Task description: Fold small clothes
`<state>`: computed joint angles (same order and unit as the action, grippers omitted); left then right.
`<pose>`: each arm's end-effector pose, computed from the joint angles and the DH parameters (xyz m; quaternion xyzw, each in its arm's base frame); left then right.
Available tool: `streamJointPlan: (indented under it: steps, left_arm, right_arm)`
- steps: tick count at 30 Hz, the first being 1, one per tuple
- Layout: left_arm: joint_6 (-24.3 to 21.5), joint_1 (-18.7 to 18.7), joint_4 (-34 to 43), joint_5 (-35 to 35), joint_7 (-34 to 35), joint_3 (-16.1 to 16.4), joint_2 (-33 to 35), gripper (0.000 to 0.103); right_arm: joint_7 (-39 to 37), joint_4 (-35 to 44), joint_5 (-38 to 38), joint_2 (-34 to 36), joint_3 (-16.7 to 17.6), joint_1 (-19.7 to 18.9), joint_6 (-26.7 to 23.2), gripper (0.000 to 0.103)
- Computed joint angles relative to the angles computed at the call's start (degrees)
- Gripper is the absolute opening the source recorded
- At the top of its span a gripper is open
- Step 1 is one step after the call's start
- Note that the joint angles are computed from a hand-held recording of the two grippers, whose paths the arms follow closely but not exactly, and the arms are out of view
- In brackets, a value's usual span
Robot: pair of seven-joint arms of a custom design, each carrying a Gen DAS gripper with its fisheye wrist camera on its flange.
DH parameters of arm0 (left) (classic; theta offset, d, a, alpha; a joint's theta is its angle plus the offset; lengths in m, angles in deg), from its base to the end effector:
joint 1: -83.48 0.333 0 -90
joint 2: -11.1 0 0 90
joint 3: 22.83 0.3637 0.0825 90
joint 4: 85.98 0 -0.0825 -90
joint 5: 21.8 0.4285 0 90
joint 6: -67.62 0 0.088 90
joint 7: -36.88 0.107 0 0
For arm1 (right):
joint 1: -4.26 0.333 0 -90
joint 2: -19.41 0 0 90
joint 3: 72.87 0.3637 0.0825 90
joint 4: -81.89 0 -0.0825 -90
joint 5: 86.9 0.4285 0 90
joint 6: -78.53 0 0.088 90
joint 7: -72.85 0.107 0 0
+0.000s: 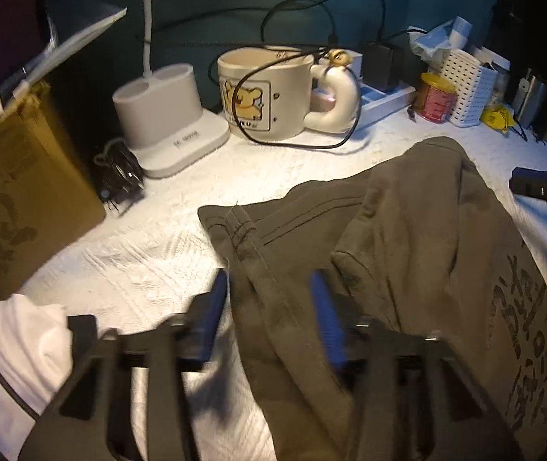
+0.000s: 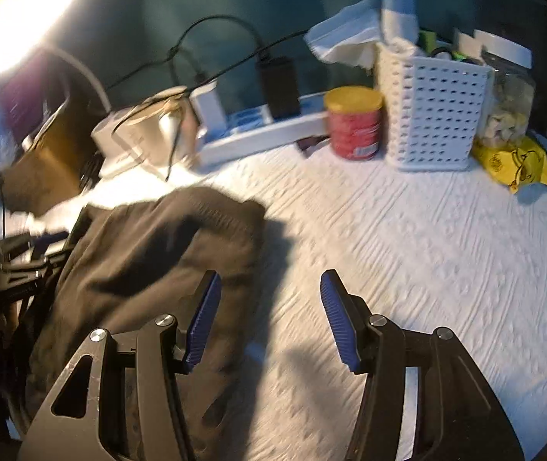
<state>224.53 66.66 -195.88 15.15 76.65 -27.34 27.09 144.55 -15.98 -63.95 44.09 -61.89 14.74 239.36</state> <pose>0.6459 -0.2730 0.4239 -0.6654 0.6754 -0.2229 0.2269 0.7262 0.2421 0.4388 -0.7559 0.5492 -0.1049 0.3405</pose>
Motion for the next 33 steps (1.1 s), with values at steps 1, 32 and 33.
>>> streamJointPlan:
  steps: [1,32,33]
  left_arm:
    - [0.3,0.1,0.1,-0.2,-0.1,0.1,0.2,0.024]
    - [0.3,-0.2,2.5,4.4,-9.0,3.8,1.3,0.009]
    - [0.8,-0.4,2.0,5.7,-10.6,4.0,0.5,0.009]
  right_arm:
    - [-0.4,1.1,1.1,0.8,0.7,-0.8,-0.1,0.057]
    - [-1.4,23.0,1.4,16.3,-0.1,1.4,-8.6,0.012]
    - [-0.9,22.7,0.9,16.2,-0.2,1.4,-8.4,0.012]
